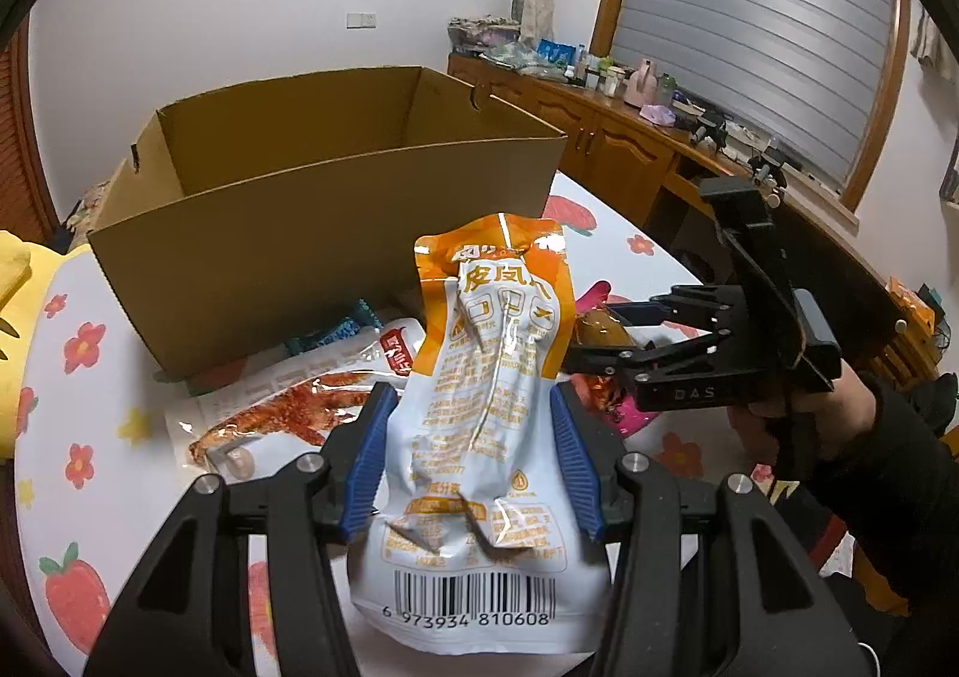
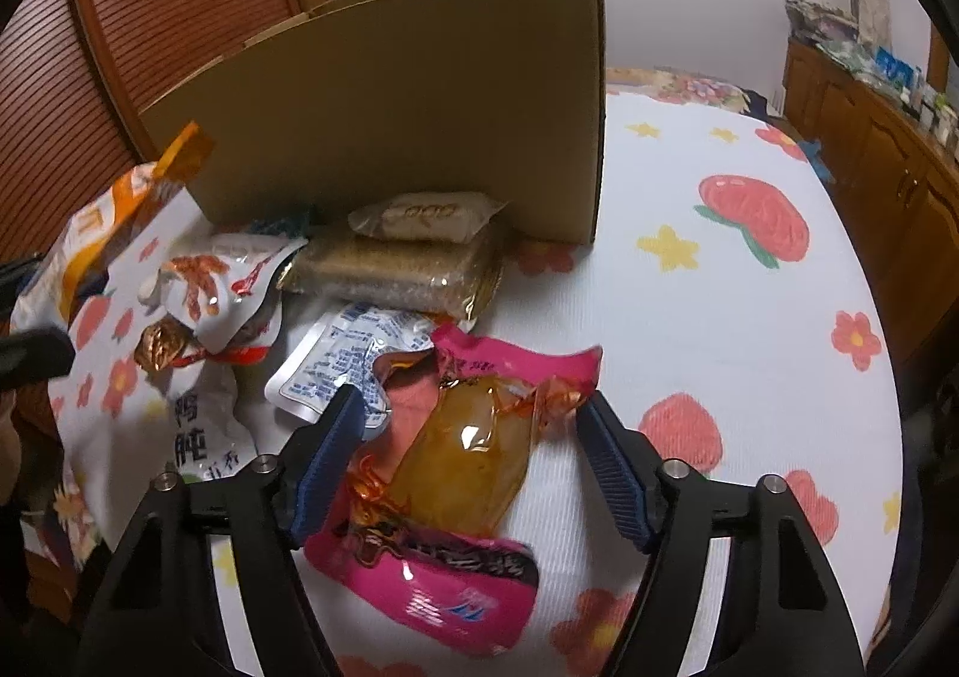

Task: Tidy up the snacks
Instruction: 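Grasp the pink jelly pack with the right tool while the left tool grasps the white-orange pack, then carry both packs over the box and open both tools to drop them inside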

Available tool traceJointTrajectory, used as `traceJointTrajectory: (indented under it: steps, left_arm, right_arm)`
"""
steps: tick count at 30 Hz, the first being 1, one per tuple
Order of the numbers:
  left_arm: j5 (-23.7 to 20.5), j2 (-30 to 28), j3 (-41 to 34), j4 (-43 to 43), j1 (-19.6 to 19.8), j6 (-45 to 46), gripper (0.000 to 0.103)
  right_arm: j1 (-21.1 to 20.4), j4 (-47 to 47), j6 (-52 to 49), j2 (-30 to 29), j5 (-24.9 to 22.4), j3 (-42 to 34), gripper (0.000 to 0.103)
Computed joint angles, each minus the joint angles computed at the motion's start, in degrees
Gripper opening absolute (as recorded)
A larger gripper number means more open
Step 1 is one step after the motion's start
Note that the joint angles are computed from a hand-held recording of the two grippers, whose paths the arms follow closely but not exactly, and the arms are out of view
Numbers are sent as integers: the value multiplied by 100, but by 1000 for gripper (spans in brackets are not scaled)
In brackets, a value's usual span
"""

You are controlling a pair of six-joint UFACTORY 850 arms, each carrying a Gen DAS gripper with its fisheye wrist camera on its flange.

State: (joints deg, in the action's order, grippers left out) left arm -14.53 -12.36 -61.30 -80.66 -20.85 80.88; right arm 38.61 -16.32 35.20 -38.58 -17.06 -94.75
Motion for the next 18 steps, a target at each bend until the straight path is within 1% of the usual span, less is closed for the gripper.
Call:
traceJointTrajectory:
  steps: [3, 4, 5, 7, 11, 12, 15, 18]
  left_arm:
    - [24, -12, 15, -184, 20, 162, 51]
    - [22, -23, 1, -199, 23, 167, 51]
    - [20, -96, -95, -133, 19, 83, 51]
    - [36, -81, -81, -179, 24, 131, 51]
    - [63, -112, -108, -178, 5, 118, 51]
    - [91, -106, -96, -206, -10, 138, 51]
    - [115, -109, -94, -305, -22, 217, 51]
    - [149, -48, -42, -451, -41, 349, 51]
  right_arm:
    - [5, -144, 111, 89, 7, 124, 57]
    - [-12, 41, -61, 126, 48, 182, 52]
    - [-32, 191, -176, 166, 101, 246, 52]
    - [-41, -53, 104, 229, 141, 340, 48]
    - [-80, -245, 358, 353, 267, 511, 42]
    - [-80, -421, 537, 397, 294, 564, 38]
    - [-55, -1142, 1166, 481, 290, 640, 37]
    - [-39, -1339, 1252, 480, 223, 616, 36]
